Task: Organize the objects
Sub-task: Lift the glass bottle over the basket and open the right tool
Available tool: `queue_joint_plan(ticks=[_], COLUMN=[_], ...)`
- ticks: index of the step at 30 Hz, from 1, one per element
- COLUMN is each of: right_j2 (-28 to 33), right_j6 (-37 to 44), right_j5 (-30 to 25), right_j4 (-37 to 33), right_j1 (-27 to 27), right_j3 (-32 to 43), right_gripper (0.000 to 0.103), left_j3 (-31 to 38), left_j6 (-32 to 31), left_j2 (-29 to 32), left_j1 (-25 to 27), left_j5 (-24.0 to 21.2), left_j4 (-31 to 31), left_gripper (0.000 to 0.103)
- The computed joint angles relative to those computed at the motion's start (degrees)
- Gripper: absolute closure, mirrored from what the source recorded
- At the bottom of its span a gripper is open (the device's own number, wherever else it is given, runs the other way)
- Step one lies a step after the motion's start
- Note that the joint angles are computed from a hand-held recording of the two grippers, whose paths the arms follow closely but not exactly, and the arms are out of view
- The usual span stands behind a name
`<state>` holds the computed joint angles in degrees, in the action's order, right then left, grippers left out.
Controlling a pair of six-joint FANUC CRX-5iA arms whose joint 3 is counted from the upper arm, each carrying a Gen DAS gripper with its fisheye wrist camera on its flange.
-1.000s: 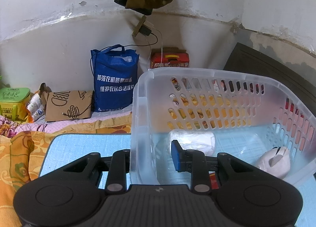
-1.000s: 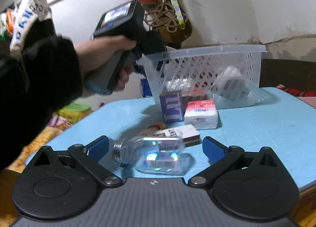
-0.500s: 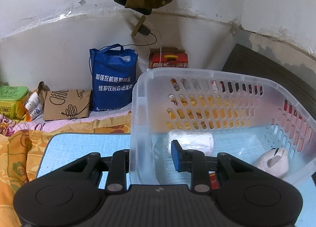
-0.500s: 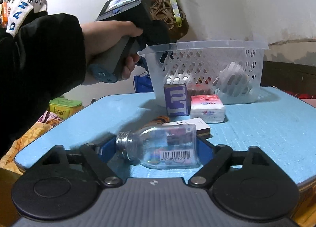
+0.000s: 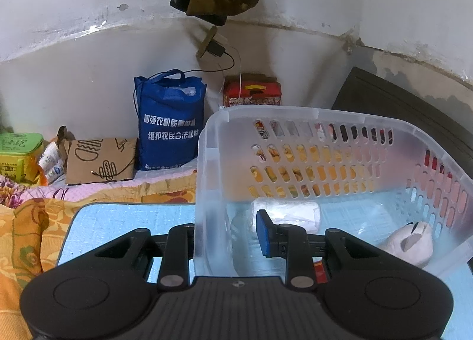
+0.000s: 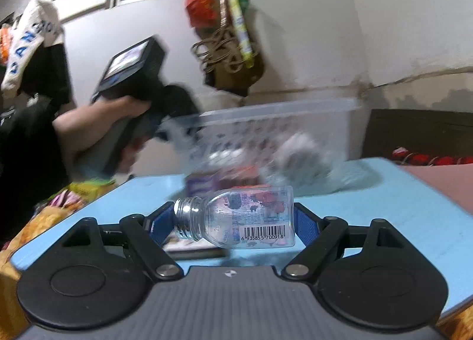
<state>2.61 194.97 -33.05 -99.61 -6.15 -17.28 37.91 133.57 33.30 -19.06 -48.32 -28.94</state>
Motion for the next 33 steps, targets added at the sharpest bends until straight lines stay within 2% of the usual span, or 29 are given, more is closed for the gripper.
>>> queue_joint_plan(ticks=[6, 10, 16, 19, 26, 33], right_j2=[1.1, 2.2, 2.9, 4.3, 9.4, 18.9], right_j6=[-0.6, -6.2, -6.7, -10.9, -29.7, -59.0], right_j5=[0.0, -1.8, -3.4, -4.1, -2.1, -6.2], right_j4=[-1.2, 2.2, 1.8, 5.3, 24.6, 55.9], right_j1=[-2.8, -3.8, -4.4, -3.4, 3.2, 12.9], right_j3=[3.6, 7.3, 12.5, 17.2, 30.6, 44.0], right_gripper=[0.018, 0.018, 0.018, 0.018, 0.018, 0.018], left_j3=[0.0, -0.2, -0.2, -0.2, -0.2, -0.2], left_j6=[-0.2, -0.5, -0.9, -0.8, -0.9, -0.8], left_j2=[-0.1, -0.2, -0.2, -0.2, -0.1, -0.1], left_j1=[0.1, 0.2, 0.4, 0.4, 0.6, 0.6], left_j5=[0.0, 0.1, 0.1, 0.1, 0.3, 0.3], left_j4=[0.3, 0.5, 0.9, 1.1, 1.7, 1.4], left_gripper=[0.071, 0.071, 0.071, 0.071, 0.071, 0.071])
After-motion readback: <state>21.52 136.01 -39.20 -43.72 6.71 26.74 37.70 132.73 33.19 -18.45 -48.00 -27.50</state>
